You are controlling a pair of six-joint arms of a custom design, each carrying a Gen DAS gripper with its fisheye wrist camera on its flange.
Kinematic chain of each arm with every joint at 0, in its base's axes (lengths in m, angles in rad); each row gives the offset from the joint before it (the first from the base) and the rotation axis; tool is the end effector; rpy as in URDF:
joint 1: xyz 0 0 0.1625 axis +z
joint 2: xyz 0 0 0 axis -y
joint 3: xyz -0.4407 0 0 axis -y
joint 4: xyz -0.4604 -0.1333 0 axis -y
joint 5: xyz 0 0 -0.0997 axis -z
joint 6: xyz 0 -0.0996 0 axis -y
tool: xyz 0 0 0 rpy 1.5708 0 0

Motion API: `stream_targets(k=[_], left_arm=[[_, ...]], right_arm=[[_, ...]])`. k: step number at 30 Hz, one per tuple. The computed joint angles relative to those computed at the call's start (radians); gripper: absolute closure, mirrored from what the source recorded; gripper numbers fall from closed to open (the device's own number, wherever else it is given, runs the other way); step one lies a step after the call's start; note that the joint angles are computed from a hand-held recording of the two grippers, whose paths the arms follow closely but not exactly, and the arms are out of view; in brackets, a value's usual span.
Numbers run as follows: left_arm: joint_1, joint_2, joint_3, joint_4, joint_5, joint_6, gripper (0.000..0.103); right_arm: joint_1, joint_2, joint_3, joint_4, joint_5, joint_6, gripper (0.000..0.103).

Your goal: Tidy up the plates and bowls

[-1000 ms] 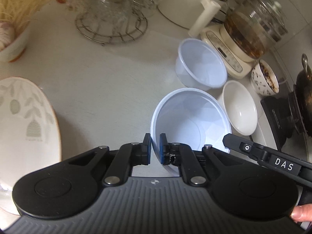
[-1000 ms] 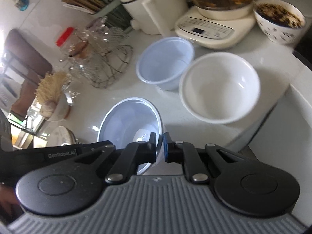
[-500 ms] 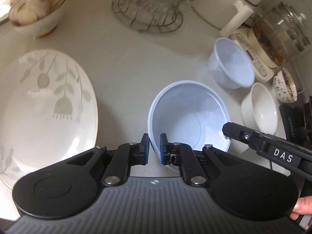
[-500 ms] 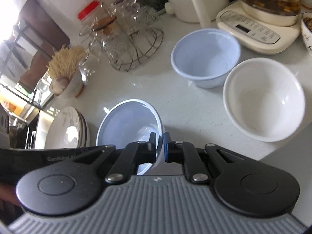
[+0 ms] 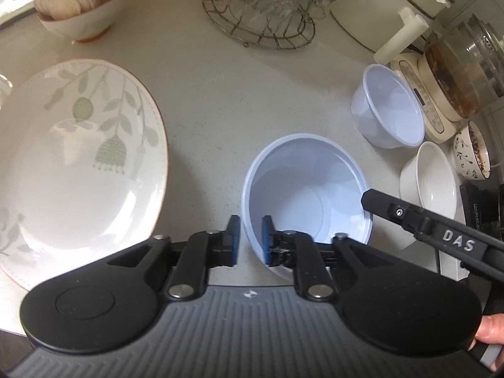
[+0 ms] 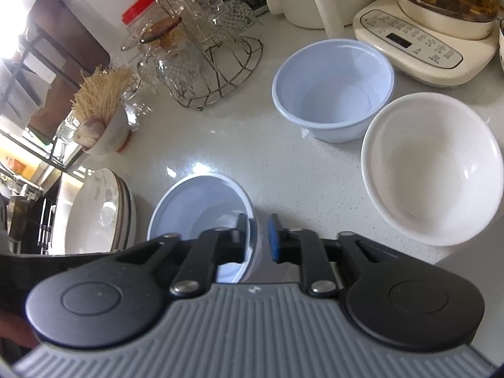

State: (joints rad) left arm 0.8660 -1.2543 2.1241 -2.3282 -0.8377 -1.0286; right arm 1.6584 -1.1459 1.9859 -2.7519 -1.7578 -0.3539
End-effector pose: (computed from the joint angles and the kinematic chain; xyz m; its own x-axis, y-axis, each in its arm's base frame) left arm -0.1877 -0.5294 0.1447 -0.8185 -0.3704 -0.4392 -0.1110 0.8520 -0.5117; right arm 0.1682 -0.6033 0.1623 -0.8947 -0.3479 0.2803 -0.4184 0.8723 -0.2531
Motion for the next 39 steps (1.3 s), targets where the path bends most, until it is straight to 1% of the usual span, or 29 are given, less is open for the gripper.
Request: stream_targets(k=[1, 2, 3, 8, 11, 17, 22, 27, 30, 35, 39], left_arm=[[-0.005, -0.006, 0.002, 0.005, 0.011, -0.008, 0.072], [-0.012, -0.013, 0.004, 0.012, 0.022, -0.017, 0.070], [-0.017, -0.020, 0.005, 0.022, 0.032, -0.022, 0.068], [-0.066, -0.053, 0.007, 0.089, 0.117, -0.038, 0.067], [-0.089, -0.086, 0.019, 0.093, 0.139, -0.037, 0.067], [-0.138, -0.097, 0.004, 0.168, 0.193, -0.022, 0.067], [-0.177, -0.091, 0.005, 0.156, 0.220, -0.008, 0.067], [-0.221, -0.078, 0.013, 0.127, 0.232, -0.016, 0.067], [-0.252, -0.071, 0.016, 0.130, 0.243, -0.025, 0.067], [-0.306, -0.071, 0.030, 0.137, 0.249, -0.082, 0.067], [-0.349, -0.074, 0.046, 0.159, 0.241, -0.144, 0.067]], right_arm=[[-0.002, -0.007, 0.004, -0.009, 0.014, 0.005, 0.056], [-0.004, -0.013, 0.007, -0.016, 0.025, 0.008, 0.054], [-0.004, -0.019, 0.010, -0.020, 0.030, 0.009, 0.055], [0.009, -0.044, 0.020, -0.056, 0.026, -0.014, 0.055], [0.027, -0.062, 0.022, -0.072, 0.008, -0.018, 0.055], [0.056, -0.102, 0.037, -0.090, 0.000, -0.071, 0.055], [0.058, -0.137, 0.067, -0.102, 0.003, -0.092, 0.055], [0.055, -0.183, 0.104, -0.119, 0.015, -0.106, 0.055], [0.056, -0.218, 0.124, -0.132, 0.026, -0.116, 0.055], [0.056, -0.281, 0.157, -0.134, 0.035, -0.116, 0.055], [0.054, -0.326, 0.180, -0.128, 0.025, -0.112, 0.055]])
